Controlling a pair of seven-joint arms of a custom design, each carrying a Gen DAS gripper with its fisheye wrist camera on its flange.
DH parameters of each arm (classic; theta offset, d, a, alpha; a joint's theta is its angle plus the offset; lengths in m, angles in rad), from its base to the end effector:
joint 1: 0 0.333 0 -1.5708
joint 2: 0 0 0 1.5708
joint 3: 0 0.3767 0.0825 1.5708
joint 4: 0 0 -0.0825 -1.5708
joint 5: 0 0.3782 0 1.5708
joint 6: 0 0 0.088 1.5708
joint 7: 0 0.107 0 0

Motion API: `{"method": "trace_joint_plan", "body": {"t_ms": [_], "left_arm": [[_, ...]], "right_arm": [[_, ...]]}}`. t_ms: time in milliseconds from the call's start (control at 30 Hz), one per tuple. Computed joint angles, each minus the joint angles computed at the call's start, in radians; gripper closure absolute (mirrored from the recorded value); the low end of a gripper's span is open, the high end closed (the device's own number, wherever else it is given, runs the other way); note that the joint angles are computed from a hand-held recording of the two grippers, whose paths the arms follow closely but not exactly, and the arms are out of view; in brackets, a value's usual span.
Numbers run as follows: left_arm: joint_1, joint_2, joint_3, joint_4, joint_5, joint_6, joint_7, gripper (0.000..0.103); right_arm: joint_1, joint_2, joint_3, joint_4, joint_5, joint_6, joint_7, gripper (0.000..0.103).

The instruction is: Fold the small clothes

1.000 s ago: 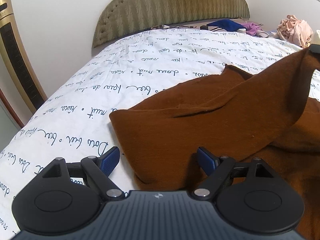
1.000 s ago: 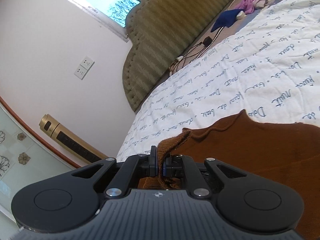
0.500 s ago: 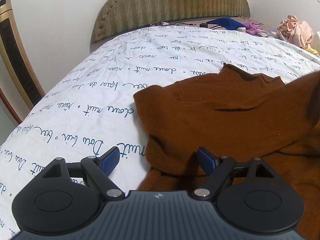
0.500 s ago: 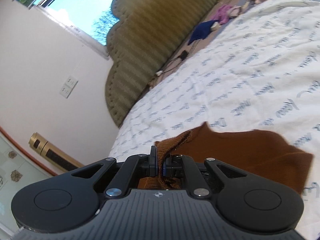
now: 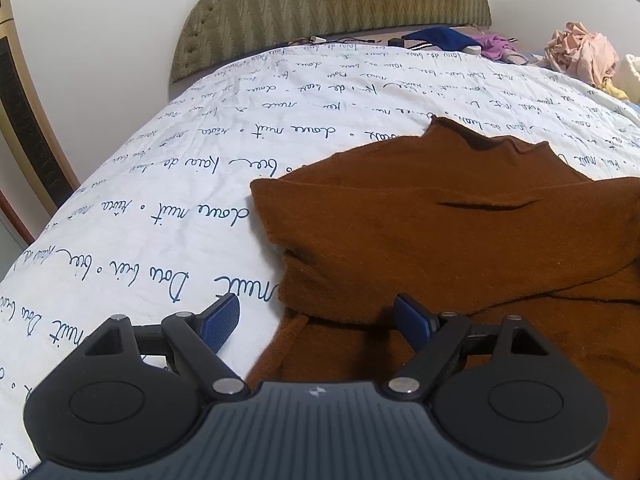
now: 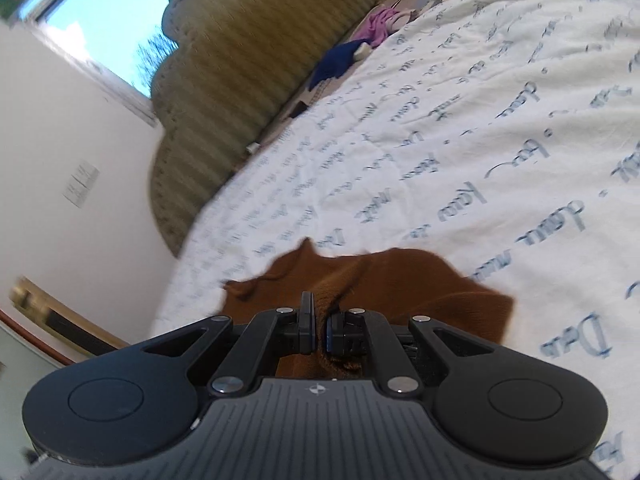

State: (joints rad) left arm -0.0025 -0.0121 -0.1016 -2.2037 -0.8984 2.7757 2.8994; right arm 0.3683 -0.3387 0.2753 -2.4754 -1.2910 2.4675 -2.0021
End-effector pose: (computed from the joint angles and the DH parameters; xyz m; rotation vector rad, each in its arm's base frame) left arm 0.5569 -0.0239 0.5036 -1.1182 2.3274 -0.8501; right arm 0.3420 0.2700 0.5027 -0.5028 2.1017 -0.5484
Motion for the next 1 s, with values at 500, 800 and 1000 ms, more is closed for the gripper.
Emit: {"method": "trace_joint_plan", "body": {"t_ms": [500,800,1000], "left_arm": [[-0.001,-0.007,0.003,-0.01,0.007,-0.015,0.004,0.019],[0.004,-0.008,0.007,-0.011,0.019,-0.029,-0.003,0.019],[0.008,-0.015,0.011,-0.019,0.027,-0.052,-0.012,0.019]], "right_arm": [[0.137,0.14,0.035,0.191,0.244,-0.349,-0.536,0.059],[0.179,0.16,0.023,0.194,0.325,-0.375,-0.54,0.047],[0.206,0.154,0.041,0.194,0.322,-0.348,-0.577,0.034]]}}
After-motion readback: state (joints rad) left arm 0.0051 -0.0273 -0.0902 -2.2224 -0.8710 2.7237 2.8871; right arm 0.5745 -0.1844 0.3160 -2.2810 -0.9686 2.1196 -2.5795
